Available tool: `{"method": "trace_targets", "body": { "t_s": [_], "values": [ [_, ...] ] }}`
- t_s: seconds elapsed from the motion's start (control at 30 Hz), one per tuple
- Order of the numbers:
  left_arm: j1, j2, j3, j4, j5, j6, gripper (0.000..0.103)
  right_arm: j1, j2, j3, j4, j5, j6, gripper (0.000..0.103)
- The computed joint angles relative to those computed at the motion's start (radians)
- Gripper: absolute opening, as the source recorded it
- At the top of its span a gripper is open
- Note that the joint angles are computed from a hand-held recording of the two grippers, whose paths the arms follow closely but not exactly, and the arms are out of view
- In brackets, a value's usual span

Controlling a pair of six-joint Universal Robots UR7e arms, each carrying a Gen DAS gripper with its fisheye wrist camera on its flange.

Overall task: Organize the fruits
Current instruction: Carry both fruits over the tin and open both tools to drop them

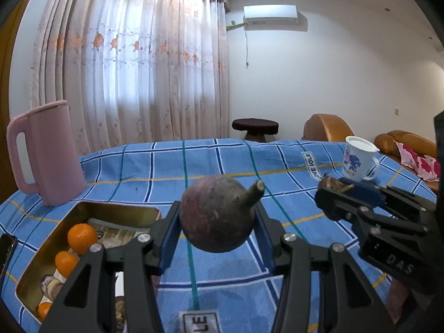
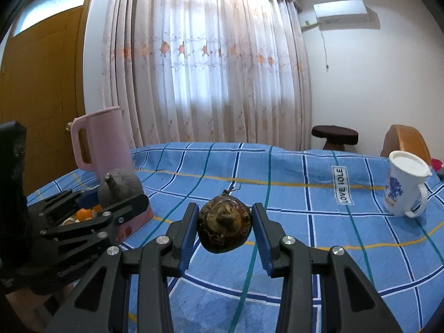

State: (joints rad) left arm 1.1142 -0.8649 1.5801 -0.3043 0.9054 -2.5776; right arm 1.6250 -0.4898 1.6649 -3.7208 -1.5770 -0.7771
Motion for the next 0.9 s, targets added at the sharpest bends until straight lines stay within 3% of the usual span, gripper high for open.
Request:
{"method": "trace_targets", "body": {
  "t_s": [0.4, 0.9],
  "values": [
    [0.037, -0.118, 0.048, 0.132, -0.023, -0.096, 0.051, 0.088, 0.035, -0.046, 0.124, 0.016, 0.016, 0.041],
    [0.11, -0.235, 0.076, 0.175, -0.109, -0.115, 0.051, 0.19, 0.133, -0.176, 0.354, 0.036, 0.01, 0.041]
  ]
}}
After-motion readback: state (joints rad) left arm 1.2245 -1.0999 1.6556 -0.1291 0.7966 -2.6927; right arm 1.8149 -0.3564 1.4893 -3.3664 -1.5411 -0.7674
